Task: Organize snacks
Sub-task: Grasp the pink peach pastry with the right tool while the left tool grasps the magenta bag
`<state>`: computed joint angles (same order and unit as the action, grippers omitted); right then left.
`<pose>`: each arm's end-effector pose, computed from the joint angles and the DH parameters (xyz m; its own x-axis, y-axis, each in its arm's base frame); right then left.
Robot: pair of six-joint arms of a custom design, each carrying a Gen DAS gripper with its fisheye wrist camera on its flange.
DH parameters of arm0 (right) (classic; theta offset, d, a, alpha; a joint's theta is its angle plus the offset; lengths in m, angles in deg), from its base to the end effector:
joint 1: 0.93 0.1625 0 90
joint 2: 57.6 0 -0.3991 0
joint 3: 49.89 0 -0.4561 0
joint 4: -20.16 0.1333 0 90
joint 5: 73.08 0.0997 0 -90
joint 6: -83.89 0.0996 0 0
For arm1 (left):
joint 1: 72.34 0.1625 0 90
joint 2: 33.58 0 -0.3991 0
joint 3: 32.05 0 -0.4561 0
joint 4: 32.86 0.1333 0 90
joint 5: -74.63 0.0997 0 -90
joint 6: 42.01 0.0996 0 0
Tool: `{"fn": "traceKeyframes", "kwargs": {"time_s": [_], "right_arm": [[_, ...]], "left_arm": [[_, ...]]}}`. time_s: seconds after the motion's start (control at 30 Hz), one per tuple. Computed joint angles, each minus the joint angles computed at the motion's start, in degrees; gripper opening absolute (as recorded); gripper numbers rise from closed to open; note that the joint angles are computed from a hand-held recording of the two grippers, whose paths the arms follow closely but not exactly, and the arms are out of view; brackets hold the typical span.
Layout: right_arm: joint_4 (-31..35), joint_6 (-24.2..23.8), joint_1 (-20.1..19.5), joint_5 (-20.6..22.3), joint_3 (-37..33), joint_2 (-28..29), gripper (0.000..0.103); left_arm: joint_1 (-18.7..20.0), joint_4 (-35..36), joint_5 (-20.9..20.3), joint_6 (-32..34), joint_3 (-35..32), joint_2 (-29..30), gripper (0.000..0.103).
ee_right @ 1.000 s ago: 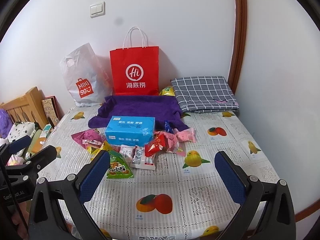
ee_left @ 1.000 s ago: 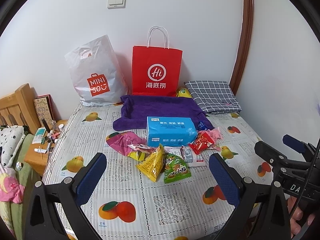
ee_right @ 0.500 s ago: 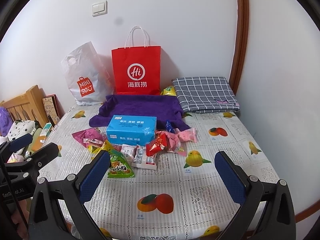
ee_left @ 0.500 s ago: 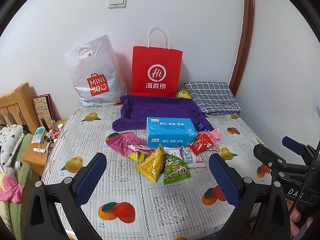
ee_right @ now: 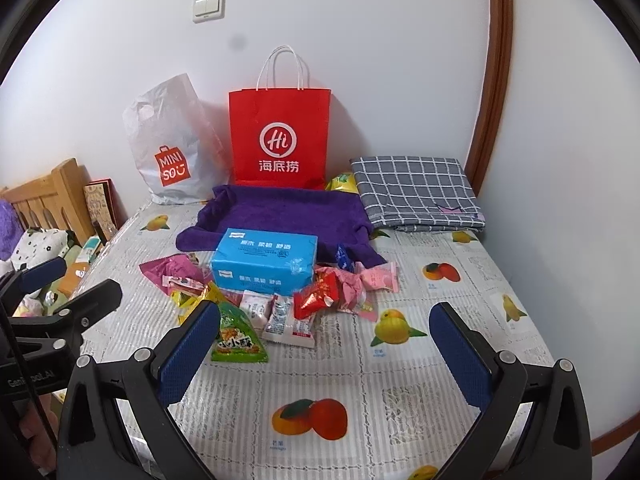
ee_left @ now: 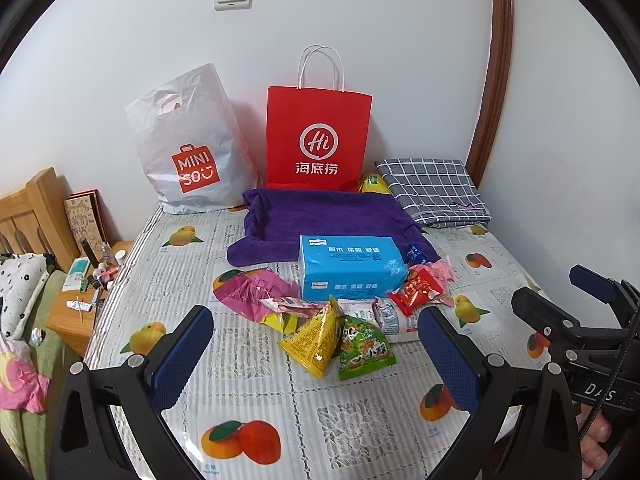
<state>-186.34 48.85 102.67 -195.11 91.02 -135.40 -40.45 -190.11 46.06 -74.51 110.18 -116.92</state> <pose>0.1765 -0.3872 0.1755 -0.6761 -0.1572 0.7198 -0.6454 0.5977 -0.4756 -0.2124 -0.3922 0.1358 -0.7559 0.0047 -0.6547 0.5145 0.6227 -0.5895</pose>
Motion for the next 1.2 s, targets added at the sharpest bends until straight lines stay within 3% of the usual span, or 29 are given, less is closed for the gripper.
{"fn": "traceKeyframes", "kwargs": {"time_s": [0.47,0.57,0.97,1.2], "right_arm": [[1.80,3.20,-3.92,-1.21,-5.36,4.43,0.103],[1.74,1.63,-5.54,-1.13,-6.78,6.04,0.103],[-2.32,-6.16,-12.17,2.06,-10.88,12.14,0.102],[4.19,-1.90,-16.41,6.59,-14.69,12.57,0.097]], "left_arm": [[7.87,-8.24,-2.78,9.87,-5.17,6.86,0.103],[9.61,-9.67,-3.16,11.32,-6.00,7.77,0.103],[16.52,-11.90,-6.26,14.83,-10.23,12.10,0.103],[19.43,-11.33,-7.32,15.06,-11.72,14.12,0.102]]}}
